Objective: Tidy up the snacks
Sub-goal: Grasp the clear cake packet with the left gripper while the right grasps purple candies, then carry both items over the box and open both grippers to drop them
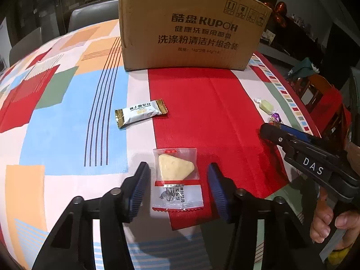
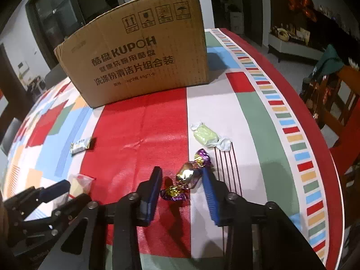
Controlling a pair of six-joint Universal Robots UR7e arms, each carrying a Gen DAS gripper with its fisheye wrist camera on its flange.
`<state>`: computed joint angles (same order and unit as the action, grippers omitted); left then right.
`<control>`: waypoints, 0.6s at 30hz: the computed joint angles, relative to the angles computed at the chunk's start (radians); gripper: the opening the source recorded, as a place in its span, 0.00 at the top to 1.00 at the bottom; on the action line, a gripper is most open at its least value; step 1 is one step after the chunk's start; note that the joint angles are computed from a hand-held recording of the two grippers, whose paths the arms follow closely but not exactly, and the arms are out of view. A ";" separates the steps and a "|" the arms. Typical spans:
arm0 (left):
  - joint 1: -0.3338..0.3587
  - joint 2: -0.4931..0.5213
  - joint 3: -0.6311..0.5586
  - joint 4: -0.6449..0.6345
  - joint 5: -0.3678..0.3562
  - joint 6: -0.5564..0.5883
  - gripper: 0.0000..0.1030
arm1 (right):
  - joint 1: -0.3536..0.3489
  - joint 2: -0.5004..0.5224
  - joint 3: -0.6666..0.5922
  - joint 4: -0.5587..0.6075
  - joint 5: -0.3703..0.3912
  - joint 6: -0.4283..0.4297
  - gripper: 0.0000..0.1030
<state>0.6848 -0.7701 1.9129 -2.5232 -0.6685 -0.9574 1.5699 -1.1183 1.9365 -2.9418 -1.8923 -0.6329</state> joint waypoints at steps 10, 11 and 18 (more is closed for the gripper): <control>0.000 -0.010 0.023 -0.065 -0.009 0.013 0.67 | 0.004 -0.020 0.025 0.018 0.022 -0.034 0.80; 0.000 -0.011 0.025 -0.069 -0.011 0.014 0.67 | 0.006 -0.023 0.029 0.018 0.026 -0.039 0.80; -0.018 -0.021 0.035 -0.083 0.010 0.021 0.67 | 0.016 -0.050 0.048 0.032 0.054 -0.049 0.80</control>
<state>0.6668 -0.7906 1.9480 -2.6059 -0.6586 -0.9361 1.5862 -1.1684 1.9848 -2.9100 -1.8382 -0.6820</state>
